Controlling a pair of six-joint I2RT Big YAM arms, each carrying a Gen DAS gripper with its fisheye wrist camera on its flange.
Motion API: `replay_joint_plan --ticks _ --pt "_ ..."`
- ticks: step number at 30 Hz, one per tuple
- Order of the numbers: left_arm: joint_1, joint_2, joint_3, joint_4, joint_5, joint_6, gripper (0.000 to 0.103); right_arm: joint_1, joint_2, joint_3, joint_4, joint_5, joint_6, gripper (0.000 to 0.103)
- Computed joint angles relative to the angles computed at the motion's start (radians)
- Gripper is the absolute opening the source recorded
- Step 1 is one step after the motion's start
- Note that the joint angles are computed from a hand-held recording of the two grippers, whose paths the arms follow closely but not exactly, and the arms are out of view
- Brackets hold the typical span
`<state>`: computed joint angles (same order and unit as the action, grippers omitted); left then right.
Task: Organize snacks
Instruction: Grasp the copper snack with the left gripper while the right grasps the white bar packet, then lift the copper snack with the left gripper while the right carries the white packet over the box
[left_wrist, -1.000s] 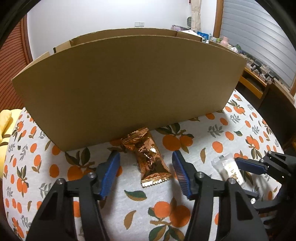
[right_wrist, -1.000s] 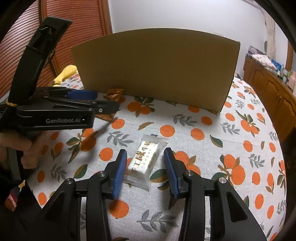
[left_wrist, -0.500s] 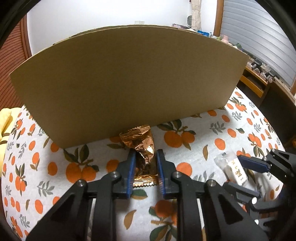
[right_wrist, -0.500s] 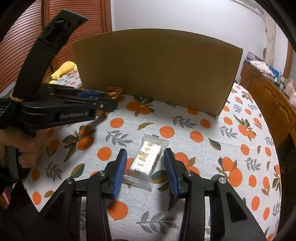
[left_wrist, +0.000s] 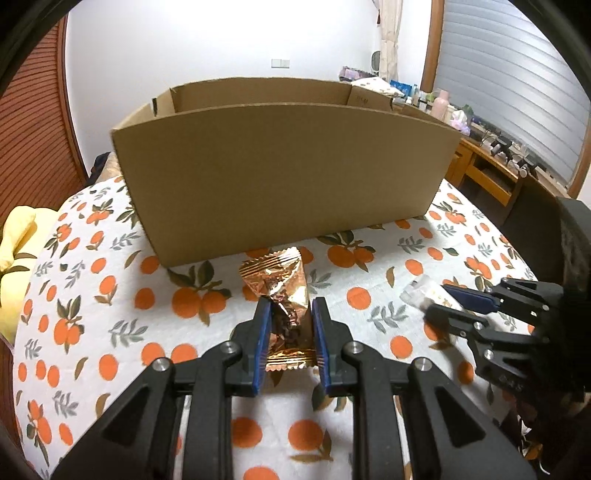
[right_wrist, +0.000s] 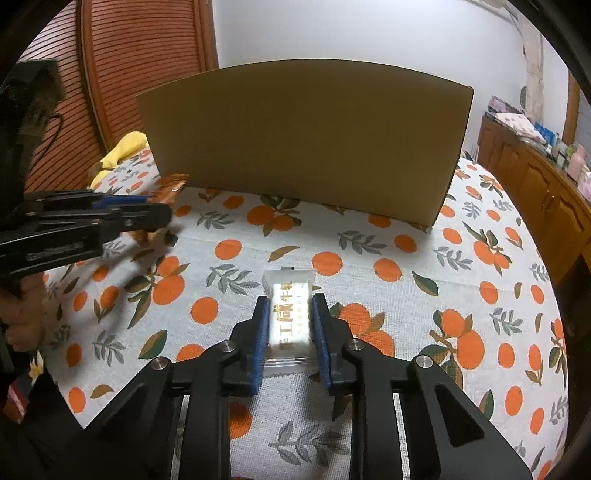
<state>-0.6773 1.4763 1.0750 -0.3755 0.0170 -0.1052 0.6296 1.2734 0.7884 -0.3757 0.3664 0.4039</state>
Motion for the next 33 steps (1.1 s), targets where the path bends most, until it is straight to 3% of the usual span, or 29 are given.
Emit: replay_joint_plan --ticks 16,33 --pt "0.009 -0.066 -0.047 0.022 0.012 0.001 0.02 0.023 -0.046 -0.022 0.004 0.033 0.009 0.019" --pt "-0.008 -0.116 -0.012 0.023 0.008 0.042 0.02 0.017 -0.16 -0.001 -0.036 0.121 -0.039 0.019"
